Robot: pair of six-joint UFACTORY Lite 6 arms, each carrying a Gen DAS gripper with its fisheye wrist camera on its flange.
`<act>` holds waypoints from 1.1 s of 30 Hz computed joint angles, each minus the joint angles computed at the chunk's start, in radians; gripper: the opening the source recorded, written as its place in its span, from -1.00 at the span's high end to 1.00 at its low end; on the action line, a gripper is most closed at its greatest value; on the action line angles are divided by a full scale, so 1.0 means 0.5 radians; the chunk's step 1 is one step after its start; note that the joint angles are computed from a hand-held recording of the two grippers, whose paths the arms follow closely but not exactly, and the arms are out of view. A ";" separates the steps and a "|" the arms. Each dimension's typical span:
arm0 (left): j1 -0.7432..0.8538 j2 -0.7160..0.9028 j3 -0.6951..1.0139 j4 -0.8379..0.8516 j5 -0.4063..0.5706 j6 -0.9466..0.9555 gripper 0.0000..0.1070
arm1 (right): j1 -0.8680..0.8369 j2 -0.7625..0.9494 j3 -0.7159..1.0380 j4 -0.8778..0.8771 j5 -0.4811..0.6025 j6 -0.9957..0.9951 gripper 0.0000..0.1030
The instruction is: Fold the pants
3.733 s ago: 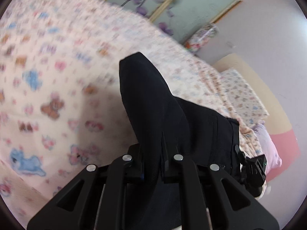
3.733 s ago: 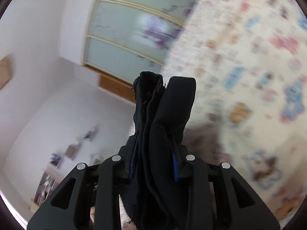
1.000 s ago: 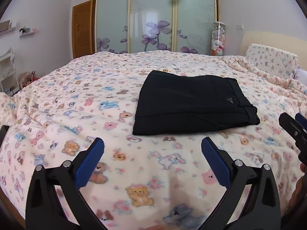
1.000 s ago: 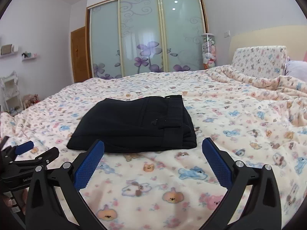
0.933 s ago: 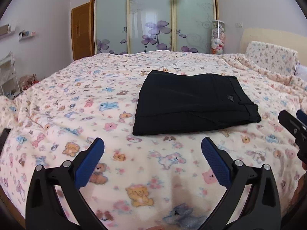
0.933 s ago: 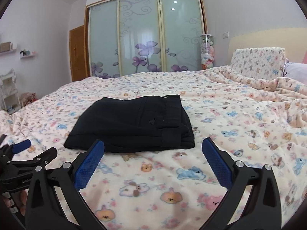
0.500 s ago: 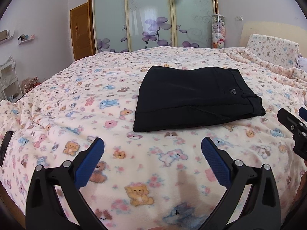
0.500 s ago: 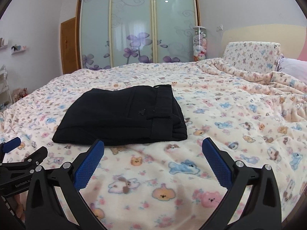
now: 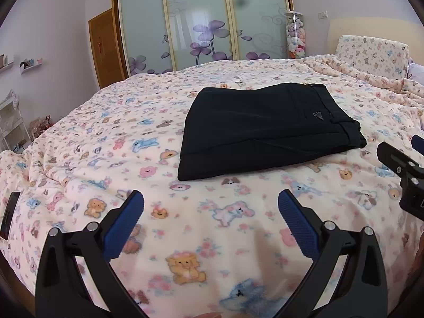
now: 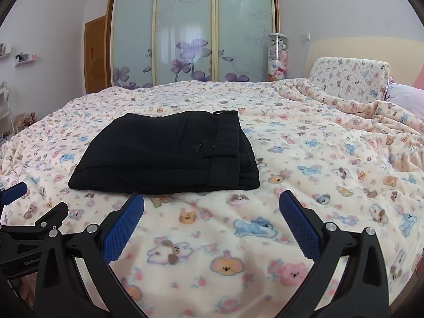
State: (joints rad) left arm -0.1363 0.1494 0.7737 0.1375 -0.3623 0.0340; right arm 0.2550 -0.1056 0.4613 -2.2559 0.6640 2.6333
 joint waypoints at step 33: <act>0.021 0.044 0.024 0.121 0.000 -0.091 -0.89 | -0.079 0.084 0.043 -0.125 -0.078 0.036 -0.97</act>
State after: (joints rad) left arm -0.1256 0.1715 0.7857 0.1980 -0.3622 -0.0117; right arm 0.2156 -0.0638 0.4830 -2.3184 0.6250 2.6513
